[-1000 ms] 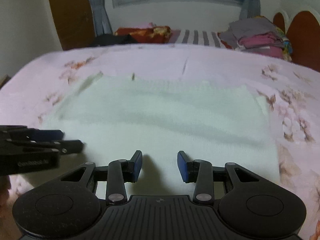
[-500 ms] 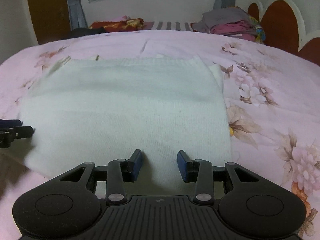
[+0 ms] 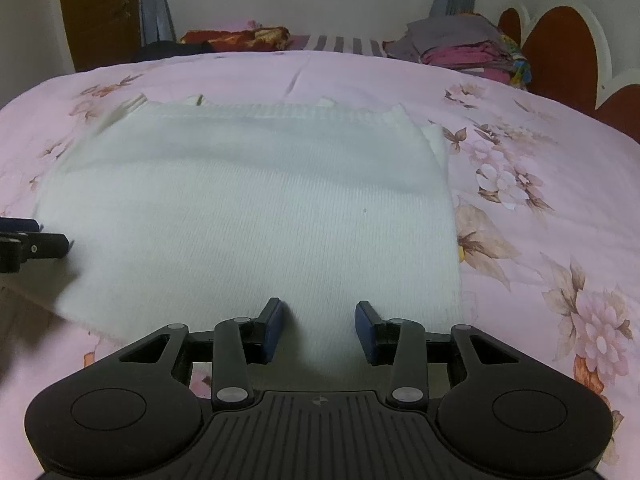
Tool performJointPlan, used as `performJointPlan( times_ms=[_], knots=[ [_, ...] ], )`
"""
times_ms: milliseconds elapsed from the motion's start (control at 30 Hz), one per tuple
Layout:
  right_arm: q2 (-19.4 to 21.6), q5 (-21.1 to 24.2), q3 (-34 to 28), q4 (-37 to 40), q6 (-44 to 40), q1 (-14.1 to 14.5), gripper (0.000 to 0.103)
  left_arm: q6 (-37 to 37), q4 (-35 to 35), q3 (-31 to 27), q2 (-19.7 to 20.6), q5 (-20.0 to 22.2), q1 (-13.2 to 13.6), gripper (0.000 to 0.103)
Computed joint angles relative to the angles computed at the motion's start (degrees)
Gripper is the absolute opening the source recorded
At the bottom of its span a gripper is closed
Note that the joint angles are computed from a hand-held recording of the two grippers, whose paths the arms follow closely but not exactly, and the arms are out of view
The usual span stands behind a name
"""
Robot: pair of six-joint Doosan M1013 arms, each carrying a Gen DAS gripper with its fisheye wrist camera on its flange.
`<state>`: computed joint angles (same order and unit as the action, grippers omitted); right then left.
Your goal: Fold small clothes
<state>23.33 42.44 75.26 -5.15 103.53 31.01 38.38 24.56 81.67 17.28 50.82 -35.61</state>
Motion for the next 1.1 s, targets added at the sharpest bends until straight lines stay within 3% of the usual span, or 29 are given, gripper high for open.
performJointPlan(
  times_ms=[100, 367, 567, 700, 800, 900, 1100],
  knots=[
    [0.0, 1.0, -0.8, 1.1, 1.0, -0.1, 0.041, -0.4, -3.1, 0.5, -1.0, -1.4, 0.2, 0.059],
    [-1.2, -3.3, -0.6, 7.4, -2.1, 0.9, 0.041, -5.5, -12.7, 5.0, -5.5, -4.6, 1.0, 0.068],
    [-1.2, -3.3, -1.4, 10.6, -5.3, 1.7, 0.041, -11.9, -19.9, 9.8, -8.5, -8.9, 2.0, 0.067],
    [-0.9, -2.9, -2.5, 13.4, -8.0, 2.0, 0.041, -15.0, -23.4, 12.3, -9.1, -14.1, 2.5, 0.067],
    [-0.4, -2.6, -3.7, 13.8, -10.0, 2.5, 0.041, -18.7, -25.3, 14.1, -8.7, -20.5, 3.2, 0.066],
    [0.3, -2.4, -4.7, 13.8, -11.7, 2.7, 0.041, -27.9, -20.0, 15.3, -7.9, -26.6, 3.2, 0.066],
    [2.9, -2.0, -7.1, 14.4, -11.5, 2.0, 0.041, -54.1, 3.5, 15.0, -5.3, -31.8, 3.0, 0.064]
  ],
)
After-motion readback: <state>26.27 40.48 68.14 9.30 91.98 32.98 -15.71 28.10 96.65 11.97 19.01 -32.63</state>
